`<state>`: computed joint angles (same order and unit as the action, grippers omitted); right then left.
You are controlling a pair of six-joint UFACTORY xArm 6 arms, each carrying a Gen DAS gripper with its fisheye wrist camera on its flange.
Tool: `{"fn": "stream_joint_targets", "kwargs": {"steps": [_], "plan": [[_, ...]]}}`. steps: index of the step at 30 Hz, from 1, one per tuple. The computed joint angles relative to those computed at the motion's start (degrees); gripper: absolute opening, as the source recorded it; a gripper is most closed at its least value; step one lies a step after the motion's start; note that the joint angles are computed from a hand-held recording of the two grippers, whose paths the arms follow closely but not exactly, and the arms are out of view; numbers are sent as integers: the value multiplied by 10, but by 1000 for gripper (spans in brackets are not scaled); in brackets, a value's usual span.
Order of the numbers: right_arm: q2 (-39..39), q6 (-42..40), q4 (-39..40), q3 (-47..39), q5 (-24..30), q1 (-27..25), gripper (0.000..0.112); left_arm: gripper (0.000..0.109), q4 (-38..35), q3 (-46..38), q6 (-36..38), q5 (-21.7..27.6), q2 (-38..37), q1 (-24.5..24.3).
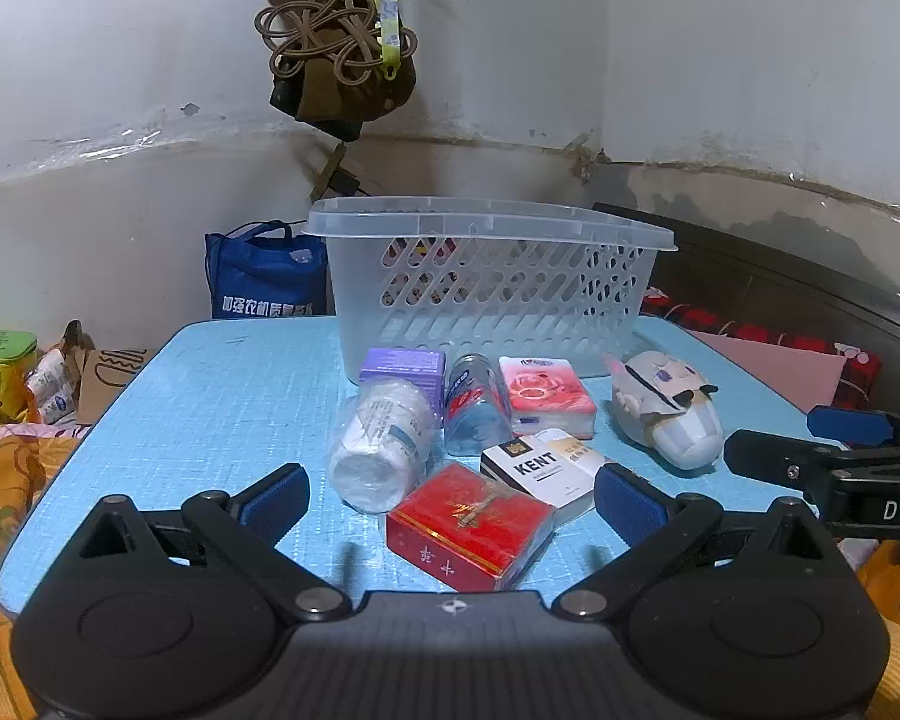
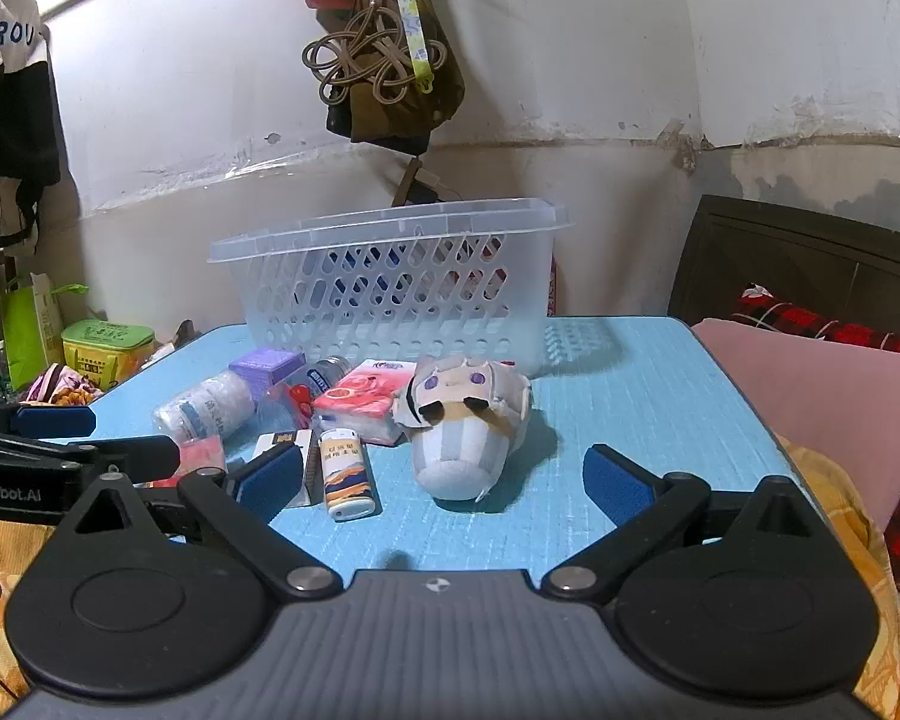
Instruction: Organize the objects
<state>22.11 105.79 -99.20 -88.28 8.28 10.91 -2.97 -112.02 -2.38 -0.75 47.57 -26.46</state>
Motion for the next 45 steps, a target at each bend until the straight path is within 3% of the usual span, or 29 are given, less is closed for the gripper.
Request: {"fn": "stream_joint_targets", "kwargs": {"steps": [2, 18, 31, 38, 45], "plan": [[1, 0, 1, -2, 0, 0, 102, 103, -32, 0, 31, -2, 0, -3], [8, 17, -9, -9, -17, -6, 99, 103, -73, 3, 75, -5, -3, -7], [7, 87, -74, -16, -21, -7, 97, 102, -105, 0, 106, -5, -3, -10], [6, 74, -62, -13, -22, -8, 96, 102, -190, -4, 185, -5, -3, -19], [10, 54, -46, -19, -19, -8, 96, 102, -203, -6, 202, -3, -3, -19]]}}
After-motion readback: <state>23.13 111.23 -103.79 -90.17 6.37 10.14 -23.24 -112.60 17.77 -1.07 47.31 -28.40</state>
